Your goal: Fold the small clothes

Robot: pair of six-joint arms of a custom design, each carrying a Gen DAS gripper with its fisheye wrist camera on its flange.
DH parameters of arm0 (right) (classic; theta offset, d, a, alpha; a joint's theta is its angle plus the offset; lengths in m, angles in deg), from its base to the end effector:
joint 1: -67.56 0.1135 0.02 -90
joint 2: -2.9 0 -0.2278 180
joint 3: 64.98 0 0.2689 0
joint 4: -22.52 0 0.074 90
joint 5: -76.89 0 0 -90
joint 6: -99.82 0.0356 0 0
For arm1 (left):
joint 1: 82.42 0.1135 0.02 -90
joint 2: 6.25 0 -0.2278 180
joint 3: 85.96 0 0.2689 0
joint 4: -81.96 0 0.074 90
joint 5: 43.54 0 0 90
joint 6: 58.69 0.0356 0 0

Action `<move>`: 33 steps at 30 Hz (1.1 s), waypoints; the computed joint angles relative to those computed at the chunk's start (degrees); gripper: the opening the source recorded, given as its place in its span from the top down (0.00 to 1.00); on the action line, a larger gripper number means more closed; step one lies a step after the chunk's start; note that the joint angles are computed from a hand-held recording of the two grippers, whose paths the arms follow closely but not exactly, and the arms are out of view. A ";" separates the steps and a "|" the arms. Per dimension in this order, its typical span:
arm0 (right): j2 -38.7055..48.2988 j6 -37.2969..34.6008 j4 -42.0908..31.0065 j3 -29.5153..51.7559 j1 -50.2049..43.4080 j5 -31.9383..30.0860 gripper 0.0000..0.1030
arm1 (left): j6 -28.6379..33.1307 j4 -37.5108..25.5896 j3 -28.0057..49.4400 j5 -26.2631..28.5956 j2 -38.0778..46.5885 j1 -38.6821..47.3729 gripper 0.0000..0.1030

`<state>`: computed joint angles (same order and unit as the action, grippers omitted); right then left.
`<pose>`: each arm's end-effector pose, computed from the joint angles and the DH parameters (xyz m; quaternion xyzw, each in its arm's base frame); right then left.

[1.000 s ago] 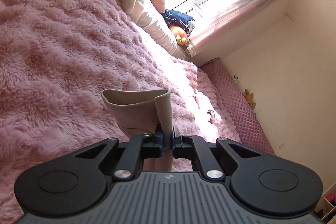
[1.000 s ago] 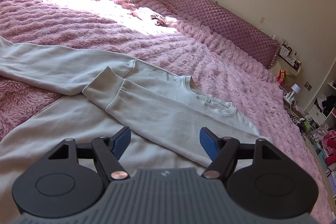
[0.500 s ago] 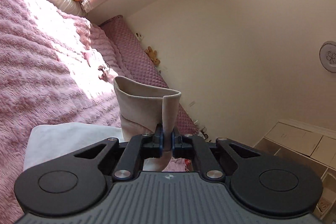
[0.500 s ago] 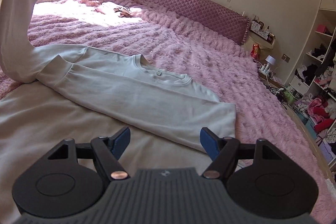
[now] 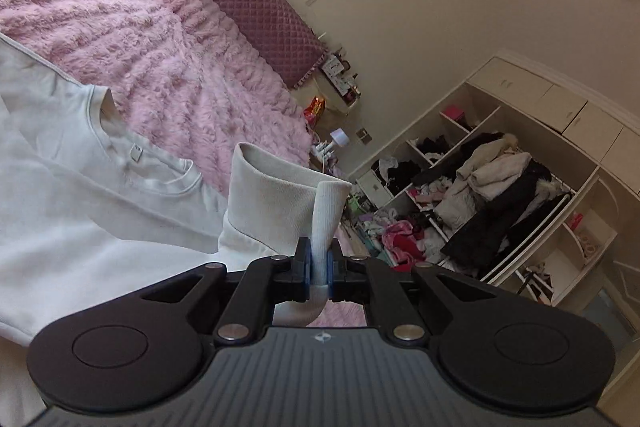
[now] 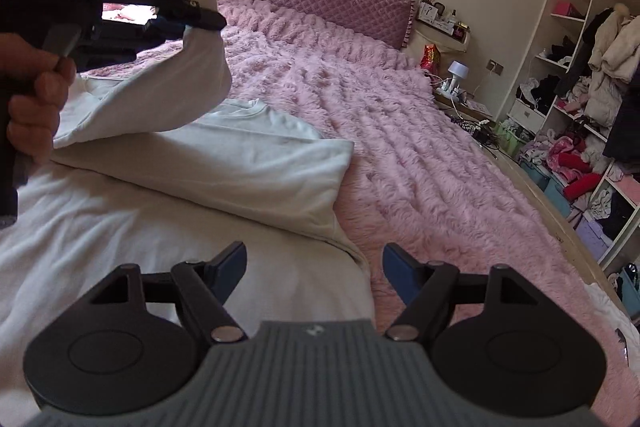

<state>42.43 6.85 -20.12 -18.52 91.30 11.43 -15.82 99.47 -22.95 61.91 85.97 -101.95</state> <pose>0.1868 0.0660 0.2288 -0.1065 0.8684 -0.1056 0.4726 0.3452 -0.1325 0.1879 -0.1009 0.7665 -0.4309 0.4654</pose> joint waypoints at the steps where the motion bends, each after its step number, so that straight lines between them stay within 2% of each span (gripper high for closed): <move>1: -0.55 -0.38 -0.04 -0.54 -1.41 -0.83 0.31 | 1.47 -1.13 1.71 -0.21 2.84 -1.19 0.93; 6: -1.13 -1.18 0.15 -2.14 -7.27 -4.26 0.31 | 13.36 -10.02 8.24 -3.83 9.73 -6.45 0.91; 10: 0.57 -0.41 0.69 -1.65 -9.53 -5.60 0.31 | 14.40 -16.16 10.66 -1.76 10.53 -7.44 0.77; 12: 1.91 0.04 1.52 -0.84 -11.36 -7.06 0.31 | 14.72 -18.38 8.55 -0.03 6.49 -7.53 0.73; 14: 3.42 1.01 3.28 -0.01 -13.56 -9.31 0.31 | 15.91 -17.88 3.55 1.32 -0.23 -6.87 0.67; 16: 6.24 3.84 6.25 1.54 -17.19 -15.04 0.32 | 18.16 -19.07 -1.01 0.17 -7.73 -5.49 0.57; 18: 12.27 8.45 10.13 4.70 -22.78 -26.66 0.38 | 21.48 -22.07 -5.05 0.46 -15.48 -2.07 0.49; 20: 19.69 12.28 12.65 8.47 -25.65 -34.30 0.58 | 24.35 -26.84 -6.99 0.08 -21.03 1.66 0.49; 21: 24.63 14.68 13.65 11.18 -26.13 -37.05 0.60 | 26.55 -30.52 -7.03 0.16 -23.33 4.49 0.49; 26: 38.98 20.87 17.94 18.37 -25.88 -40.32 0.59 | 36.10 -41.95 -7.33 -1.21 -28.70 16.13 0.49; 28: 42.52 22.77 18.47 20.31 -25.43 -40.93 0.58 | 39.78 -44.06 -7.91 -2.32 -30.12 19.38 0.49; 30: 45.36 24.08 18.72 22.10 -25.16 -41.46 0.48 | 43.75 -45.77 -8.53 -5.34 -31.14 20.99 0.49; 33: 49.20 25.83 18.54 24.58 -24.65 -41.40 0.45 | 48.88 -46.73 -9.59 -9.21 -31.52 22.52 0.49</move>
<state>91.63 32.68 -1.58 6.07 66.65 -29.97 33.06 52.74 -32.54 52.70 54.45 -79.43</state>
